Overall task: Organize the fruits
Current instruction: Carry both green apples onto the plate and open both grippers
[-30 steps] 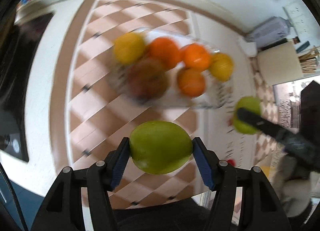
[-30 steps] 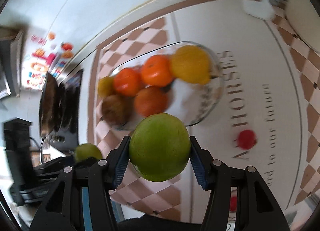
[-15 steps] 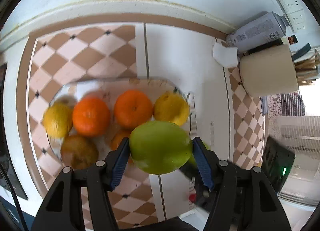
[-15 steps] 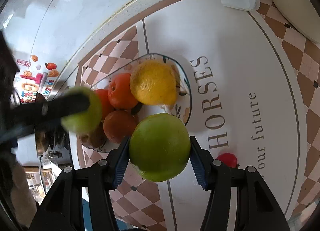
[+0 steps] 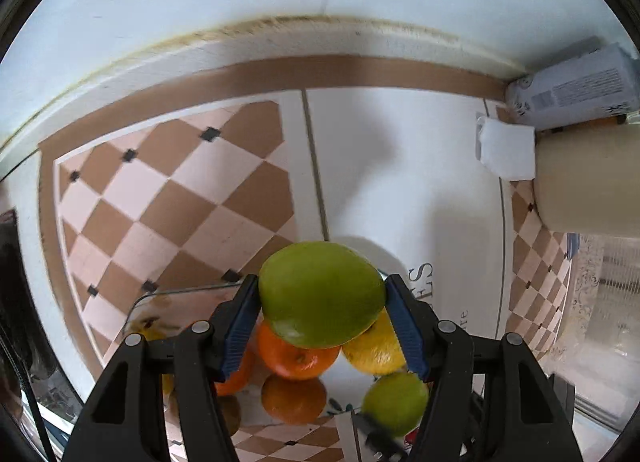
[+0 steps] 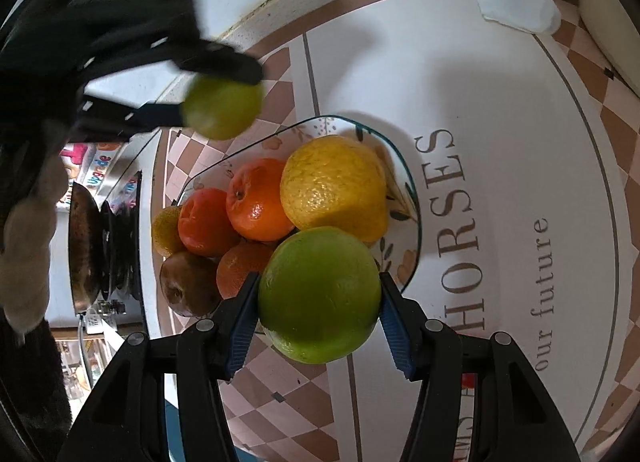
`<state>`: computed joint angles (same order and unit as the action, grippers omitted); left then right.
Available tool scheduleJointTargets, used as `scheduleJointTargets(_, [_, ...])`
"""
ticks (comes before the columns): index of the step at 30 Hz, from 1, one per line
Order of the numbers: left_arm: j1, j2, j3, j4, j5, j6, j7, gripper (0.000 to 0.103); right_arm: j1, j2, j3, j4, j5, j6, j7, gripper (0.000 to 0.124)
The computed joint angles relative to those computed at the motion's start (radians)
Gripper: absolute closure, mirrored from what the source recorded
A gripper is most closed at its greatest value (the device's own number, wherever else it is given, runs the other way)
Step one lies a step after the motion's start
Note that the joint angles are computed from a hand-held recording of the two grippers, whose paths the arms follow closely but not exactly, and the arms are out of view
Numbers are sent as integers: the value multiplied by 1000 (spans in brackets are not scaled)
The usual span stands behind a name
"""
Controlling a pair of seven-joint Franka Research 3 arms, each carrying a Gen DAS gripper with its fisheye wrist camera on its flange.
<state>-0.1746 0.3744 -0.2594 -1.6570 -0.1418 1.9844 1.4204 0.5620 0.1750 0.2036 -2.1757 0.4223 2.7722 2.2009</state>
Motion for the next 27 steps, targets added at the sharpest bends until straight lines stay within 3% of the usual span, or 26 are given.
scheduleJointTargets(5, [-19, 99, -10, 97, 15, -94, 11, 42, 9, 12, 4, -3, -2, 8, 8, 65])
scheduleJointTargets(12, [-17, 99, -17, 94, 12, -103, 31, 42, 6, 24, 20, -24, 53, 72, -13, 64])
scheduleJointTargets(18, [-13, 93, -13, 81, 2, -101, 33, 42, -19, 32, 43, -15, 159, 50, -97, 64])
scheduleJointTargets(23, [-6, 126, -14, 128, -19, -169, 15, 42, -18, 16, 34, -16, 191, 47, -107, 43])
scheduleJointTargets(27, [-11, 114, -15, 122, -8, -180, 22, 42, -10, -11, 9, -25, 133, 16, -50, 41])
